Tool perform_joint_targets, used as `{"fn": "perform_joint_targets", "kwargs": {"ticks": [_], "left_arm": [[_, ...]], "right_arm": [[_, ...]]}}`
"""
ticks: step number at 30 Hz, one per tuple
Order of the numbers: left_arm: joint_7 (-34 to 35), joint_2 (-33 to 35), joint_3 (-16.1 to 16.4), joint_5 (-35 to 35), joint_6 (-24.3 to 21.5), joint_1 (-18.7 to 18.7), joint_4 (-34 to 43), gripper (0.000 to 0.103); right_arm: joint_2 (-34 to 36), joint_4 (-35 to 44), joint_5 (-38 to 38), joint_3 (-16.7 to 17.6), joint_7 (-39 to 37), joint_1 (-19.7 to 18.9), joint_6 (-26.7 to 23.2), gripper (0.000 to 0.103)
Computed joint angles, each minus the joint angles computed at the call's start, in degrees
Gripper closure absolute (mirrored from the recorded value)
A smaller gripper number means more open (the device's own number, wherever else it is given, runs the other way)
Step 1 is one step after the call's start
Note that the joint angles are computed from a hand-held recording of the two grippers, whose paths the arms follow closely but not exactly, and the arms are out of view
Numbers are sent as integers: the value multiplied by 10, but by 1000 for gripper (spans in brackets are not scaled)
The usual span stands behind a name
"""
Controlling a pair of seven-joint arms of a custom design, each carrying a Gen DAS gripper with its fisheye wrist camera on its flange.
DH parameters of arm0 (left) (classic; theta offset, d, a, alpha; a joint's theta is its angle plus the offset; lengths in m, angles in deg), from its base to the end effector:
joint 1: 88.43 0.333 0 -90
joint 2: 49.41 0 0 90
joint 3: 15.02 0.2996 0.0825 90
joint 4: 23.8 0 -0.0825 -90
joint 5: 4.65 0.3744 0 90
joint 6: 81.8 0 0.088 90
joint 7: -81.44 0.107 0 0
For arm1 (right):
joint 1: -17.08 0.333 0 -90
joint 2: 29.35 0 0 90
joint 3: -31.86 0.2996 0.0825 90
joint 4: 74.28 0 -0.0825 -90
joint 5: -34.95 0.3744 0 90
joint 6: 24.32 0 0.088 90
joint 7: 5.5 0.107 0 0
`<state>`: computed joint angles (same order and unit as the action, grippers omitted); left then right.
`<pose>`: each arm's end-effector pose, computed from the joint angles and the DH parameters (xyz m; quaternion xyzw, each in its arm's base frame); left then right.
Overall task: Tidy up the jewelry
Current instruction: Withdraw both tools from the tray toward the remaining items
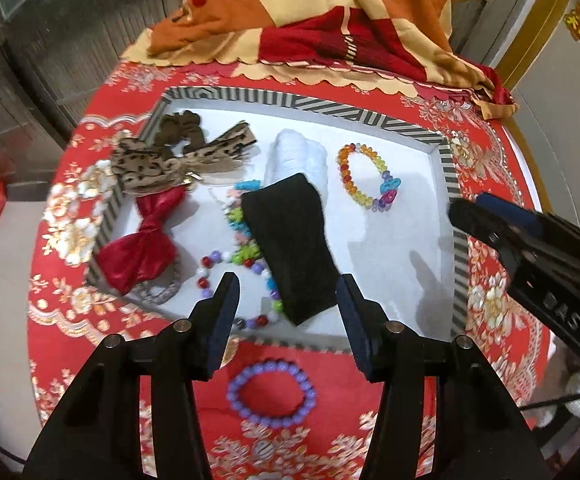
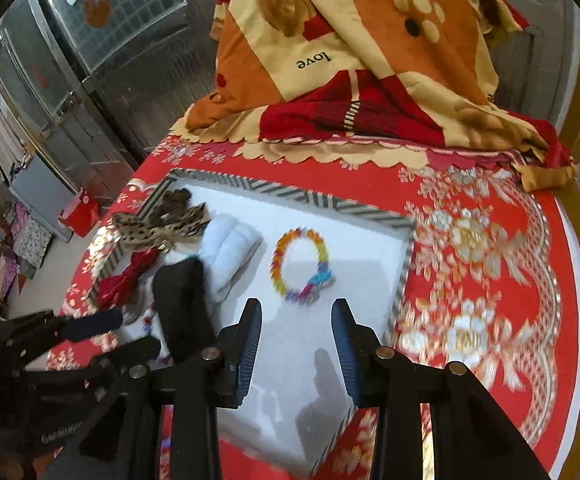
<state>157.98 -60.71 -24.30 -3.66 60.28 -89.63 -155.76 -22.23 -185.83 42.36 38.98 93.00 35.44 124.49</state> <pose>0.4988 -0.0946 0.4542 -0.7077 0.6816 -0.1425 0.1192 0.5589 0.2606 0.4649 -0.7460 0.6108 -0.0742 0.2545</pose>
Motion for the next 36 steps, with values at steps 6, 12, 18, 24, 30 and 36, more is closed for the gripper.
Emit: {"fn": "perform_joint_targets", "kwargs": {"ticks": [6, 12, 18, 24, 30, 36], "left_arm": [[19, -61, 5, -14, 0, 5, -52, 53], [38, -125, 7, -28, -9, 13, -104, 53], [55, -198, 8, -37, -15, 25, -155, 53], [74, -251, 8, -45, -25, 31, -189, 53], [82, -292, 6, -53, -24, 35, -213, 53], [98, -319, 7, -62, -33, 31, -229, 53]], "right_arm": [[-71, -73, -23, 3, 37, 20, 3, 69], [-118, -121, -48, 5, 84, 41, 10, 68], [-156, -155, -81, 13, 139, 62, 7, 68], [-188, -179, -112, 21, 193, 75, 5, 63], [-215, -202, -136, 28, 239, 85, 3, 63], [-230, -214, -145, 32, 259, 98, -11, 63]]}}
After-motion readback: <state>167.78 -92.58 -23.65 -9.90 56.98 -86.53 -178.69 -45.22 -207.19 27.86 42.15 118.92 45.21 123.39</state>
